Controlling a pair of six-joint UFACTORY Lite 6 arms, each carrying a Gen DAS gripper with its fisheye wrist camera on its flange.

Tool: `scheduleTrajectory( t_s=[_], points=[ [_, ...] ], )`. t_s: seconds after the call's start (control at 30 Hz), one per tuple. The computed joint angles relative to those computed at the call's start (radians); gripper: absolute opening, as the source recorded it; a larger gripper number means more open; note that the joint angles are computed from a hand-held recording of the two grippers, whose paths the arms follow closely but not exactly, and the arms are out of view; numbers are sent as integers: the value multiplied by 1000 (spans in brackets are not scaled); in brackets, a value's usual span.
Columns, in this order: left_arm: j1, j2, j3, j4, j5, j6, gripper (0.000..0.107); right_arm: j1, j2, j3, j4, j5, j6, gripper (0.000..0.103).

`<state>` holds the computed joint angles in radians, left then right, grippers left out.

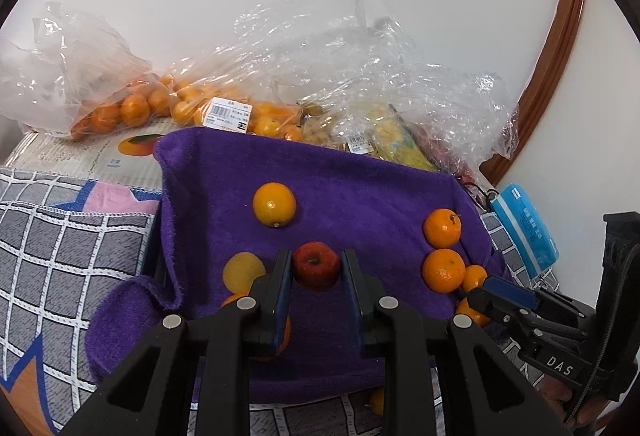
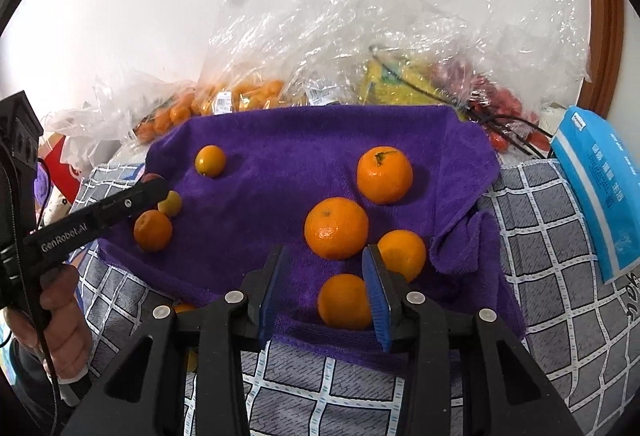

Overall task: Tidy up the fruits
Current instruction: 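Lower the orange and red apple onto the towel and open both tools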

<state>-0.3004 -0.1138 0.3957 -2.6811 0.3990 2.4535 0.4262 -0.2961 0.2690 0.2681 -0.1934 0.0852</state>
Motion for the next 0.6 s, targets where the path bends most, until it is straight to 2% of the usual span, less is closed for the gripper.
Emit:
scheduleTrajectory(
  t_s=[0.1, 0.3, 0.5, 0.6],
  points=[
    [-22, 9, 4, -38, -3, 37, 23, -29, -33, -15, -101, 10, 92, 39],
    [-53, 41, 22, -79, -22, 85, 23, -37, -79, -33, -92, 7, 92, 39],
    [-93, 70, 42, -196, -59, 191, 23, -50, -84, -36, -110, 8, 113, 39],
    [-104, 81, 49, -225, -72, 219, 23, -35, -79, -36, -32, 2, 43, 39]
  ],
)
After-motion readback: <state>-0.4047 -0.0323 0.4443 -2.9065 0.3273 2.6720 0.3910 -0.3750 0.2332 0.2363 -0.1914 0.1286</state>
